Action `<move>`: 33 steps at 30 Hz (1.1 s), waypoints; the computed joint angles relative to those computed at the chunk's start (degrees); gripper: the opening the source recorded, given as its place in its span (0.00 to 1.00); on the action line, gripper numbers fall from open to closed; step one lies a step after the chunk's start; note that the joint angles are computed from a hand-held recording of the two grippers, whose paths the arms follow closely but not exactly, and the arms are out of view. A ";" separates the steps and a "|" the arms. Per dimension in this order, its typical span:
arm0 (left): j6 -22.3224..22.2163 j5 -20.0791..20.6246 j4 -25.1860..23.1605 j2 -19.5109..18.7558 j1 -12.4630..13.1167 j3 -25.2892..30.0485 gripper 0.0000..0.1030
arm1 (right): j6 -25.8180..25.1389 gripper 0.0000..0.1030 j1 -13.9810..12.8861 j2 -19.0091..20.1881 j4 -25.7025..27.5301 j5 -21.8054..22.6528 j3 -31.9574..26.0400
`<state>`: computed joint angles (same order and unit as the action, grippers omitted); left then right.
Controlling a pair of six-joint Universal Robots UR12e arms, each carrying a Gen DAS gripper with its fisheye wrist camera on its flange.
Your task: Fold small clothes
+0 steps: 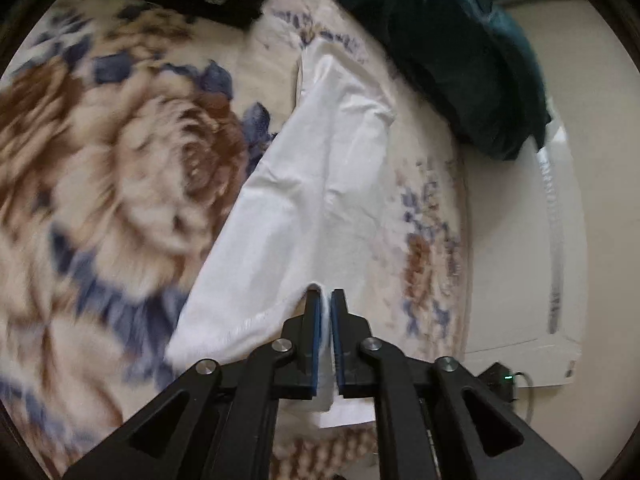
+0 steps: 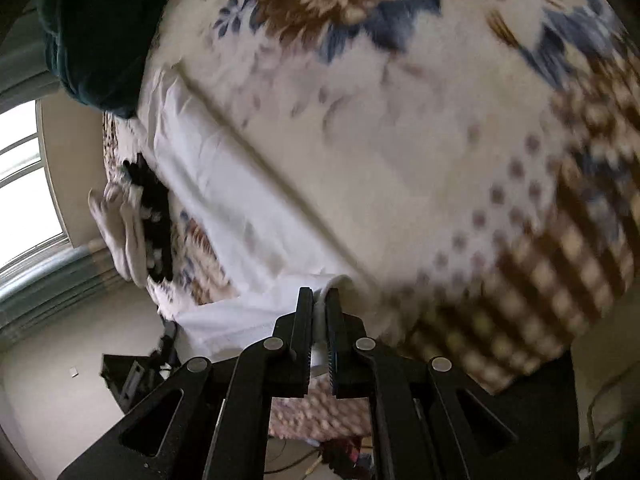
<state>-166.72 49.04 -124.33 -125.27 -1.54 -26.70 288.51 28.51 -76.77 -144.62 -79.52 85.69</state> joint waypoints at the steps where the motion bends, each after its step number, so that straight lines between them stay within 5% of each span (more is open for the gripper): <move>1: -0.62 2.82 -1.43 -1.79 -0.71 2.58 0.05 | -0.79 0.07 -0.65 0.27 -1.96 0.55 0.73; 4: -2.28 6.36 -1.84 -2.02 -0.66 2.79 0.35 | -4.90 0.18 -2.42 0.88 0.32 3.40 0.19; 5: -2.78 6.79 -0.40 -0.40 -0.14 0.28 0.53 | -7.69 0.37 -2.61 0.85 3.09 3.40 -0.92; 6: -3.49 6.48 1.20 1.59 0.53 -2.84 0.59 | -9.64 0.52 -2.45 0.78 4.68 2.45 -1.75; 11: -6.50 8.66 3.01 11.21 3.11 -16.59 0.59 | -16.42 0.58 -1.05 0.10 9.24 1.90 -3.35; 16: -5.97 10.69 -0.59 15.90 3.60 -24.07 0.59 | -18.53 0.58 -0.40 3.16 8.37 8.76 -3.64; 17: -5.58 11.35 -1.00 16.38 3.67 -24.83 0.59 | -20.00 0.56 -0.18 4.31 8.52 9.45 -4.25; 20: -4.49 12.12 -1.56 17.29 4.36 -25.99 0.59 | -23.09 0.03 0.85 7.15 10.62 10.24 -6.63; 23: -2.95 12.99 -1.39 17.60 5.54 -25.49 0.59 | -16.01 0.03 2.82 8.19 6.34 8.35 -7.18; 28: -1.66 13.98 1.58 18.68 8.47 -25.76 0.59 | 3.36 0.03 7.23 11.17 -14.95 3.40 -8.48; 31: -3.43 13.22 3.60 20.13 9.30 -28.58 0.59 | 8.79 0.06 7.81 13.96 -21.27 8.87 -10.63; 32: -4.45 13.17 4.06 20.69 9.38 -29.82 0.59 | 6.44 0.17 7.56 14.15 -18.62 12.66 -11.39; 33: -5.34 12.61 4.49 21.21 9.48 -31.09 0.59 | 2.09 0.40 7.35 13.80 -13.87 14.98 -12.08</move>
<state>-172.06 61.65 -119.84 -104.05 7.94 -57.79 290.61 35.87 -62.97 -158.48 -64.54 73.61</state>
